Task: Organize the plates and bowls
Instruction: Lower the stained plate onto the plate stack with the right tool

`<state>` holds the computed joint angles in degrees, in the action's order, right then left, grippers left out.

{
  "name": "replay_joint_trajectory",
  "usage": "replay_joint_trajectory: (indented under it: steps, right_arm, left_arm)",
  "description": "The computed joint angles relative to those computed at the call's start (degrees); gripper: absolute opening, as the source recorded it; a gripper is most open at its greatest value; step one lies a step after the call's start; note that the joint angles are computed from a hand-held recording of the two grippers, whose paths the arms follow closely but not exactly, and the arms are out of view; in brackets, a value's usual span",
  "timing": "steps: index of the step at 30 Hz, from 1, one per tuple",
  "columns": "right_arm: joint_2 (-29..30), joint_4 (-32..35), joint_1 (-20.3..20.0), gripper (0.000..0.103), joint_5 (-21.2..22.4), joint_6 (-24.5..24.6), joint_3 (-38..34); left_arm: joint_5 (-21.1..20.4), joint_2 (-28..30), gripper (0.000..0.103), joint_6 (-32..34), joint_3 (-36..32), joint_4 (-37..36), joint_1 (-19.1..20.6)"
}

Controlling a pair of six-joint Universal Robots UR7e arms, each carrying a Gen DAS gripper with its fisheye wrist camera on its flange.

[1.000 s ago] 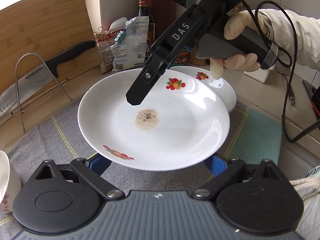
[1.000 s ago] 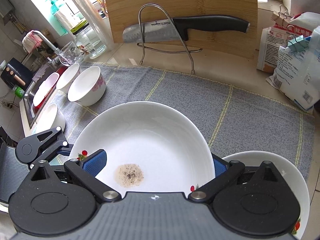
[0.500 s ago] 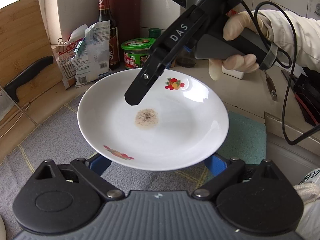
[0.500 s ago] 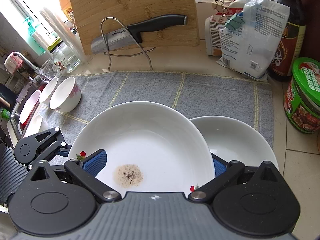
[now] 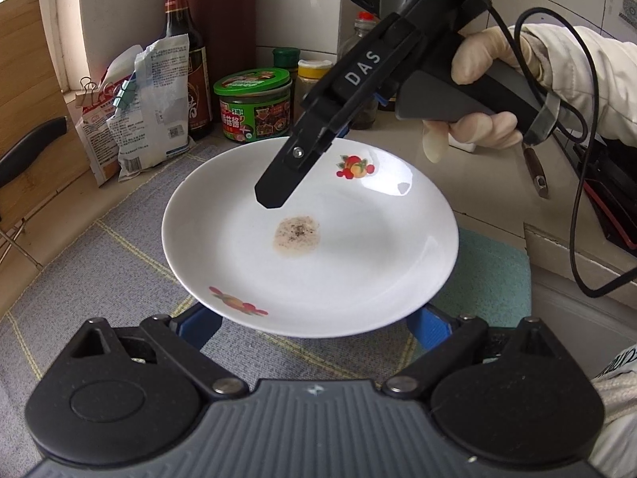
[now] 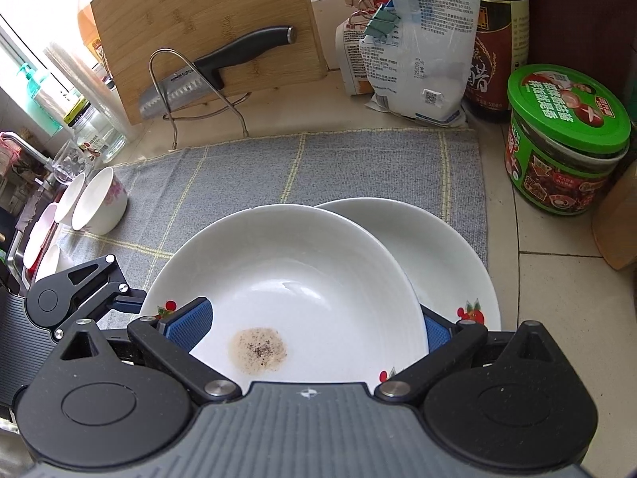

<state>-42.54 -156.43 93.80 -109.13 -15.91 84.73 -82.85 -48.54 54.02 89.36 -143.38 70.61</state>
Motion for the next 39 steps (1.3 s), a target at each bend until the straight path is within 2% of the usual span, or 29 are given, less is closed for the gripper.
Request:
replay_joint_trajectory:
  steps: [17, 39]
  right_arm:
    - [-0.7, -1.4, -1.2, 0.103, -0.7, 1.0, 0.4]
    - [-1.7, -3.0, -0.8, 0.103, -3.8, 3.0, 2.2]
  left_arm:
    - [0.6, 2.9, 0.098, 1.6, -2.8, 0.0, -0.1]
    - [0.7, 4.5, 0.098, 2.1, -4.6, 0.6, 0.3]
